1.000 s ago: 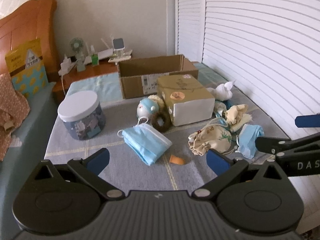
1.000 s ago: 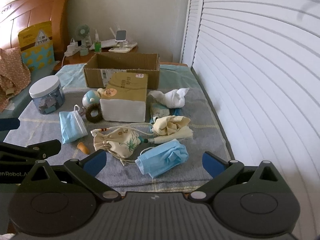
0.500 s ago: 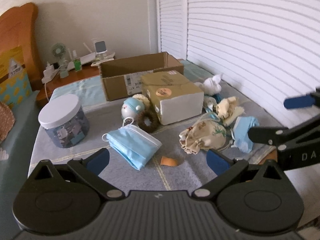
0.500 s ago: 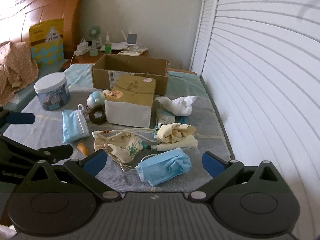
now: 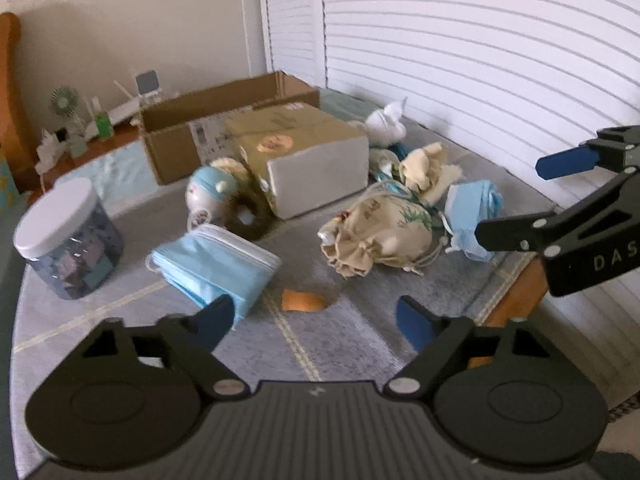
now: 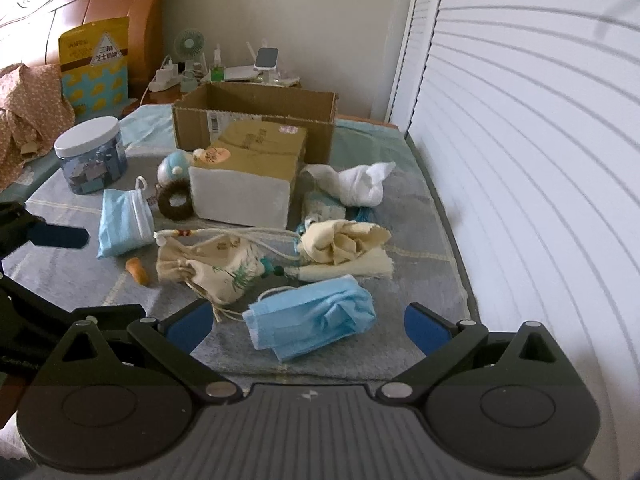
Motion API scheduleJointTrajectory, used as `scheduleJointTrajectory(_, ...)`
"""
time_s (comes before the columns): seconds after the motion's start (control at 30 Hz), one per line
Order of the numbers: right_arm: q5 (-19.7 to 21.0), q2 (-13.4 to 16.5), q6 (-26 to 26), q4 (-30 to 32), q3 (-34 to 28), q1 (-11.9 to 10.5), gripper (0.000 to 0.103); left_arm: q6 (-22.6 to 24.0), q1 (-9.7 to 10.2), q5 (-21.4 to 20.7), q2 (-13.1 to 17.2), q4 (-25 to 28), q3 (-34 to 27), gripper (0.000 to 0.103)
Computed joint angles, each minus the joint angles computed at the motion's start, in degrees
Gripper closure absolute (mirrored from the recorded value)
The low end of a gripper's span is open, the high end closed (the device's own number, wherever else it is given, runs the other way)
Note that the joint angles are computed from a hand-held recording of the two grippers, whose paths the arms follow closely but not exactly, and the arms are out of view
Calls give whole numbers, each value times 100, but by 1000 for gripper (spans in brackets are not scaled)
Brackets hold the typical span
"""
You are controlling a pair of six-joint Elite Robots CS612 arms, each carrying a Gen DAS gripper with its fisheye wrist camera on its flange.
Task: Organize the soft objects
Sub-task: 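Lower the right tool onto the blue face mask and close it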
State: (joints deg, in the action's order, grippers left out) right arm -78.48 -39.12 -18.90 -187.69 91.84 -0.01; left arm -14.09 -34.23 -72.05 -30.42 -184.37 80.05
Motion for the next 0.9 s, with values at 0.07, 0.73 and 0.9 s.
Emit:
scheduleJointTrajectory(0.07, 33, 18, 7, 28, -18, -19, 0, -55, 27, -121, 29, 93, -55, 24)
scheduleJointTrajectory(0.73, 225, 169, -111, 359, -196, -111, 0, -341, 116, -362, 183, 229, -338, 69)
scheduleJointTrajectory(0.9, 342, 228, -266, 431, -271, -125, 0, -359, 112, -357, 179, 247, -337, 69)
